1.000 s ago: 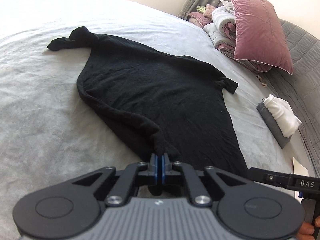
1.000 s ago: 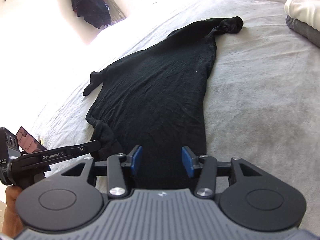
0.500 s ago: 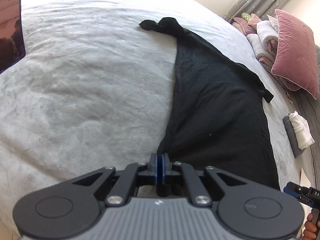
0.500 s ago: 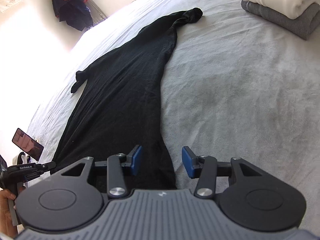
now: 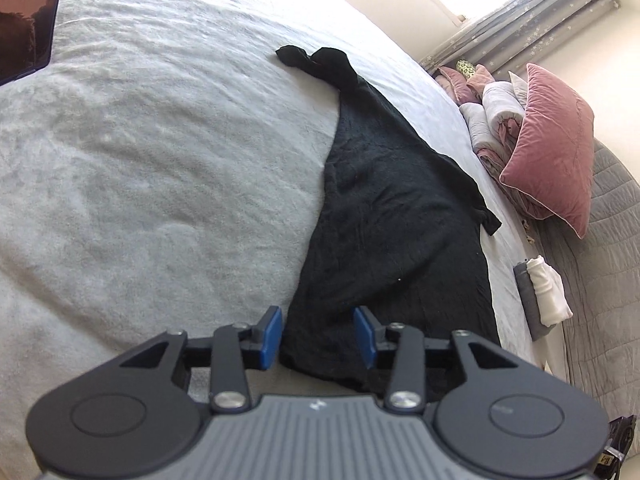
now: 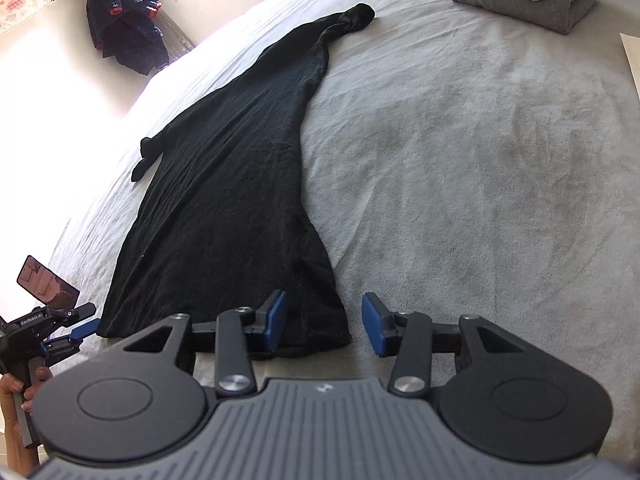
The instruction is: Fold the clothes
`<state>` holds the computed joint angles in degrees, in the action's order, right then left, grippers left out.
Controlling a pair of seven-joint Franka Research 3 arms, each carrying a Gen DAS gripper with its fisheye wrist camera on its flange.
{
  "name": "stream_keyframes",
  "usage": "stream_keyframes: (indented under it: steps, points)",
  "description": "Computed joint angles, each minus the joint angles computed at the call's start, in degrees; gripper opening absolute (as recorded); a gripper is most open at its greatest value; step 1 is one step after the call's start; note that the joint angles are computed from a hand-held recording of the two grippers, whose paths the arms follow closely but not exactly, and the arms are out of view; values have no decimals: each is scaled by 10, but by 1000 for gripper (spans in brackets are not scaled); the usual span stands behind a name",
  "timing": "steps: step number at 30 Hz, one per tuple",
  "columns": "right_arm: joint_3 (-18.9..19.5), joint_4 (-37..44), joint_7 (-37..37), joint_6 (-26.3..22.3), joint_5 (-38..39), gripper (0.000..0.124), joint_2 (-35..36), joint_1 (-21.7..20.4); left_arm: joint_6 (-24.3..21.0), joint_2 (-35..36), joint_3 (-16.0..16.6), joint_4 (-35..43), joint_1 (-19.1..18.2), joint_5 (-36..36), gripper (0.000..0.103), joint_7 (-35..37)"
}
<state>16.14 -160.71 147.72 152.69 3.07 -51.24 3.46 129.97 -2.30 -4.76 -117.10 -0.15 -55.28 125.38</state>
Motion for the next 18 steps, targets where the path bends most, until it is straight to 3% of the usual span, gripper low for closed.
stream_keyframes:
  steps: [2,3,4,5,6,8,11,18]
  points:
    - [12,5,0,-4,-12,40,10,-8,9,0,-6,-1,-5,24,41,-7]
    - [17,8,1,-6,-19,31,15,-12,13,0,-9,-2,-8,38,38,-12]
    - [22,11,2,-8,-26,17,20,-15,18,0,-12,-2,-11,53,25,-18]
    - [27,13,3,-10,-34,9,25,-18,22,1,-14,-2,-14,68,5,-23]
    - [25,14,2,-12,-37,3,26,-16,29,-4,-16,-7,-17,75,2,-22]
    - [21,14,6,-25,-40,3,8,-12,39,-23,-13,-18,-22,70,2,-6]
    - [17,18,12,-62,-49,3,-36,-18,20,-54,4,-27,-26,43,2,19]
    - [2,54,-26,-171,-63,3,-88,-8,-27,-91,25,-37,-31,100,2,13]
